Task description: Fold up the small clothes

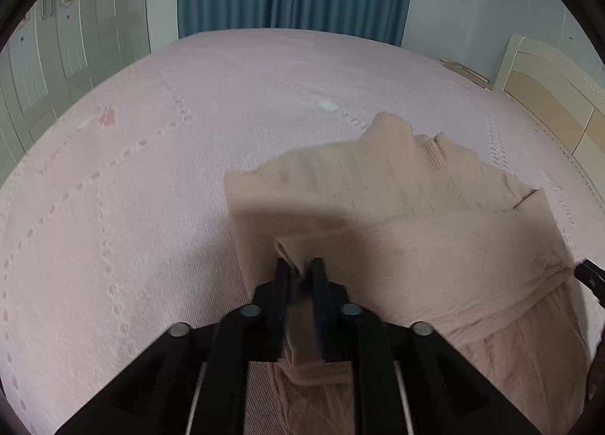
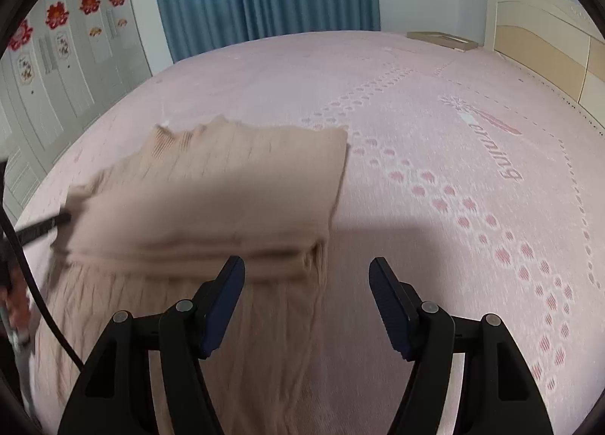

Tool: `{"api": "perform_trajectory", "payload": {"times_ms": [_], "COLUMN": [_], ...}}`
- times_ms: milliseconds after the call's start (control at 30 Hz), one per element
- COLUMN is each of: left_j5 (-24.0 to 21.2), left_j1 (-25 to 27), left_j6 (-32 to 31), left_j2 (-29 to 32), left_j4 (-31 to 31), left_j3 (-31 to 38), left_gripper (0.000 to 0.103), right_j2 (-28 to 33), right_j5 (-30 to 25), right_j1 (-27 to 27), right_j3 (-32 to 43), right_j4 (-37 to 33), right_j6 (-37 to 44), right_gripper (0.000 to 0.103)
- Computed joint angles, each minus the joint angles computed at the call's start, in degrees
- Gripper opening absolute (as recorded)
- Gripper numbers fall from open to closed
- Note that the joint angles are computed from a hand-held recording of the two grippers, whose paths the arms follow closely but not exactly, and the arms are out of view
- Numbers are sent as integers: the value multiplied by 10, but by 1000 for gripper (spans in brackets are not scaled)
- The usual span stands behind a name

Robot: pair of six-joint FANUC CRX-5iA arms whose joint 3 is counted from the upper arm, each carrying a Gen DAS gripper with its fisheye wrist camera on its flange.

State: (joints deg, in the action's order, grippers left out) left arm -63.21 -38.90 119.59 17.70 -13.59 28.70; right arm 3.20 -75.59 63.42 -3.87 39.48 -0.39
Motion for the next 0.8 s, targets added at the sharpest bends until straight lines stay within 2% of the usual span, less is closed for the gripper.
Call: {"api": "perform_trajectory", "payload": {"times_ms": [33, 133, 233, 400, 567, 700, 767, 800], "left_j5": [-1, 2, -31, -21, -36, -53, -66, -69], "left_j1": [1, 1, -5, 8, -17, -55, -70, -75], "left_j6": [-1, -11, -15, 21, 87, 140, 149, 145], "left_j2": [-2, -10, -10, -48, -100, -145, -160, -170], "left_j4": [5, 14, 1, 38, 2, -41, -48, -40], "left_j3": [-4, -17, -4, -50, -87, -116, -126, -135], "left_gripper": [24, 29, 39, 40, 40, 40, 40, 40], "right_j2": [9, 37, 38, 14, -19, -29, -35, -33], "right_j5": [-8, -33, -44, -77, -114, -171, -191, -205], "right_j1": [-7, -29, -25, 14, 78, 130, 150, 156], "right_j3": [9, 45, 52, 47, 40, 46, 50, 61], "right_j4": [-7, -62, -67, -39, -16, -11, -26, -44], "right_j6": [5, 41, 46, 15, -14, -50, -66, -61], "right_gripper": [67, 65, 65, 65, 63, 57, 47, 39]}}
